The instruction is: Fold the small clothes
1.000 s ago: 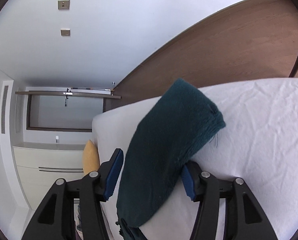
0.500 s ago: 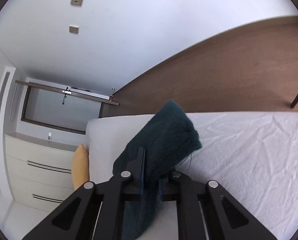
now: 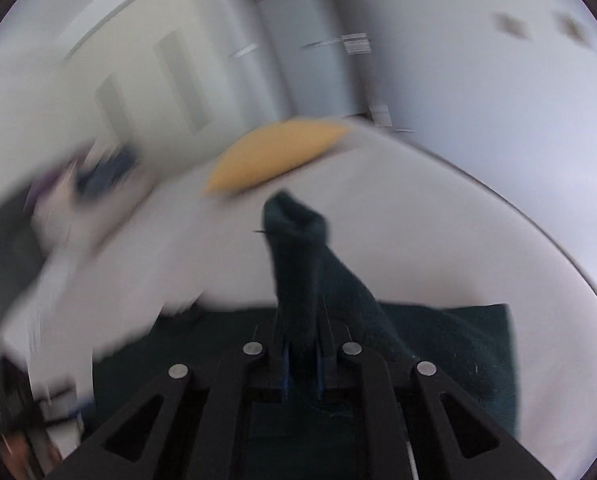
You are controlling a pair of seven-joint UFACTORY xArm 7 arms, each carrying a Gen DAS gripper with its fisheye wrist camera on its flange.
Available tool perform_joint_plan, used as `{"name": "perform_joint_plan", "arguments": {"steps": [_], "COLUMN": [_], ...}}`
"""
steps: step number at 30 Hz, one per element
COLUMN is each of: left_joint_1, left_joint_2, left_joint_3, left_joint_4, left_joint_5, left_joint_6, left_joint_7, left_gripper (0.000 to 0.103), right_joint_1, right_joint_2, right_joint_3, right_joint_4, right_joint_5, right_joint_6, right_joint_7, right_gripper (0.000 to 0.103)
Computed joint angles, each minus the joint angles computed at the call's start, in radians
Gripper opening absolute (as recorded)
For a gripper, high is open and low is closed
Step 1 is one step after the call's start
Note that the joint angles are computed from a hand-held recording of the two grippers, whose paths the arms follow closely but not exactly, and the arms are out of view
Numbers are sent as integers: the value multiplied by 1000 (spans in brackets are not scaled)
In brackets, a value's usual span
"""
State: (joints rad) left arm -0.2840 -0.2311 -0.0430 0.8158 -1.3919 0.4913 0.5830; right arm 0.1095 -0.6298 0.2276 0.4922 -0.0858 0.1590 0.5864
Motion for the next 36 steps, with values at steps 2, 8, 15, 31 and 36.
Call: {"name": "perform_joint_plan", "arguments": {"steps": [2,8,15,31,36], "left_joint_1": [8,67,108,152,154], "left_joint_2": [29,155,318,439,407], "left_joint_3": [21,30,-37,-103,-104], "left_joint_4": [20,89,237,347,320], "left_joint_5": [-29,-169,-140,-51,-15], "left_joint_6": [59,285,383,458,437], "left_joint_7": [2,9,-57,-145,-129], "left_gripper": [82,82,91,36,16], "right_joint_1": [-4,-157,-97,158,316], "right_joint_2": [145,276,336,374,267], "right_joint_3": [137,418,307,94,-43], "right_joint_4": [91,163,176,159,55], "right_joint_5": [-65,-269,-359,-289,-50], "right_joint_6": [-8,12,-4,-38,-84], "right_joint_7": [6,247,238,86,-19], "right_gripper": [10,10,11,24,56]}}
